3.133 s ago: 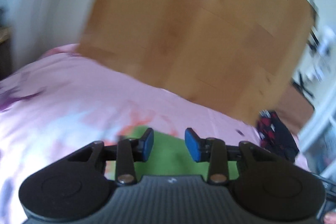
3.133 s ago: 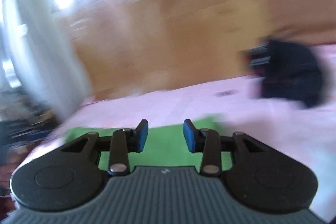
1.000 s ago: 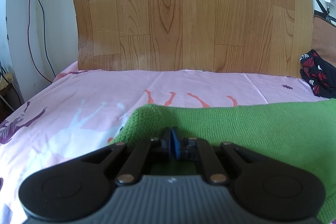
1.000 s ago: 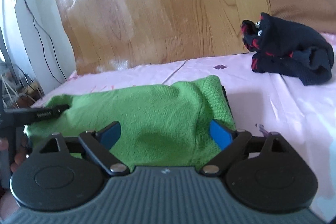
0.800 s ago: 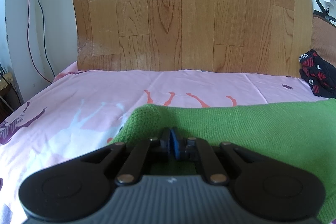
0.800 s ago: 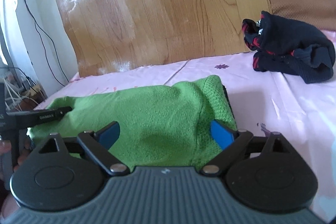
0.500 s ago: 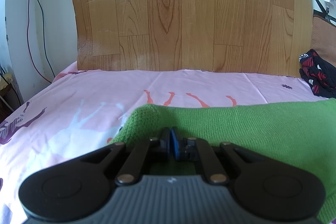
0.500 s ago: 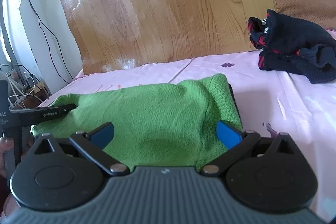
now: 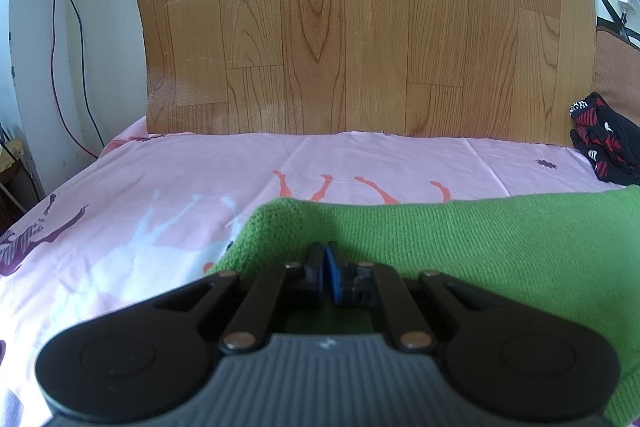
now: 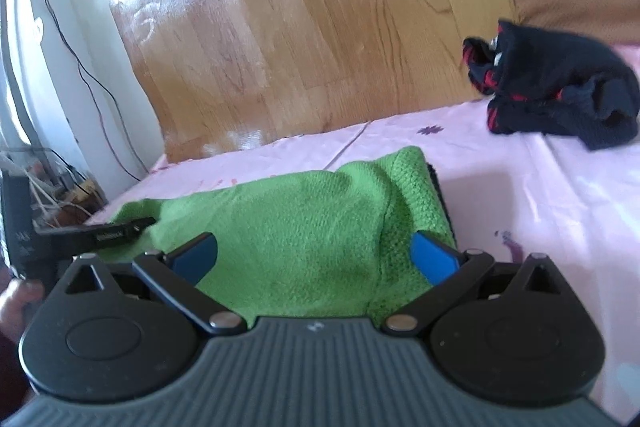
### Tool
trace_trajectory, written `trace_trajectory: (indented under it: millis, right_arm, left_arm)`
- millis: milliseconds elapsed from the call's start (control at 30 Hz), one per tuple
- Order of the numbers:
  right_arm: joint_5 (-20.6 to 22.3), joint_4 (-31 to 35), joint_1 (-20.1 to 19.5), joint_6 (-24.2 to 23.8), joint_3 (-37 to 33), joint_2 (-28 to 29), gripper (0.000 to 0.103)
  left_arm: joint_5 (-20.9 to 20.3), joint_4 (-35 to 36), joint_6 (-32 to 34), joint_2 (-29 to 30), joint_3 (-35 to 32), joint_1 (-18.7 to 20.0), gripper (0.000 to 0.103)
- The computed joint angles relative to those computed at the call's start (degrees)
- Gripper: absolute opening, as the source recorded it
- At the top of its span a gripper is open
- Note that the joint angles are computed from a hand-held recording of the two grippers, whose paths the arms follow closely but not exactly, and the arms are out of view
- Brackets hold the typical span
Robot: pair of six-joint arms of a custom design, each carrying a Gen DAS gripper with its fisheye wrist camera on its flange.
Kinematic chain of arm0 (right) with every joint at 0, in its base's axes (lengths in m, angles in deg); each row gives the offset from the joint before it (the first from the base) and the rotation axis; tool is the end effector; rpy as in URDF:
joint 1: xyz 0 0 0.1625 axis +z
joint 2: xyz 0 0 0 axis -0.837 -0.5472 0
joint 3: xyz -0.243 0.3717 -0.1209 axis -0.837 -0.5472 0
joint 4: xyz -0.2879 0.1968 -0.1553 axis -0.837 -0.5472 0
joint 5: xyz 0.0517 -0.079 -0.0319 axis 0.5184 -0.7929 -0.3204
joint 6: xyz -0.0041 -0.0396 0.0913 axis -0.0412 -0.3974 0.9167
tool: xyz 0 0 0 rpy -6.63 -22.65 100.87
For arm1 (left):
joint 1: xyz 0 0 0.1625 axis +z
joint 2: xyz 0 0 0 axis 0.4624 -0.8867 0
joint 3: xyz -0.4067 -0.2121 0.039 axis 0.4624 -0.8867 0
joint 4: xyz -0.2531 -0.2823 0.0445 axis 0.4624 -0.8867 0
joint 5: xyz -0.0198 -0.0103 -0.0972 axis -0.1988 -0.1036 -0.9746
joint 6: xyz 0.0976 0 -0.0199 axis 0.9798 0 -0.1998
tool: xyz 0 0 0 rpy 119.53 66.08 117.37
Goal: Fold small clothes
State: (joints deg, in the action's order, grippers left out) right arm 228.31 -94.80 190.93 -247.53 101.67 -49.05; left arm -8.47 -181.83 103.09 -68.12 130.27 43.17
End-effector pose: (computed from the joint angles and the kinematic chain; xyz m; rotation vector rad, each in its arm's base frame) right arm 0.3422 -0.2890 -0.0408 0.0619 -2.1288 1.5589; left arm -0.0021 -0.5049 0.3076 1.1253 2.2984 -0.9051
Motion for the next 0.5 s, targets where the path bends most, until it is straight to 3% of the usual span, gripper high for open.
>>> trace_trajectory:
  millis: [100,200,367,500]
  right_arm:
    - [0.84,-5.46,0.68,-5.27,1.32,0.07,0.093]
    - [1.60,-6.88,0.64,-6.11,1.84,-0.11,0.083]
    - [3.24,6.35,-0.64,3.94,-2.31,0.34,0.079]
    - [3.49,9.32,-0.89,5.75,-3.36,0.68,0.080]
  left_arm:
    - [-0.02,0.09,-0.04,-0.02,-0.04,0.00,0.005]
    - [0.10,-0.05,0.08,0.01,0.04,-0.06,0.005]
    - [1.22,-1.47,0.98,0.44,0.68,-0.62,0.005]
    - [1.97,-2.45,1.87,0.68,1.10,-0.93,0.005]
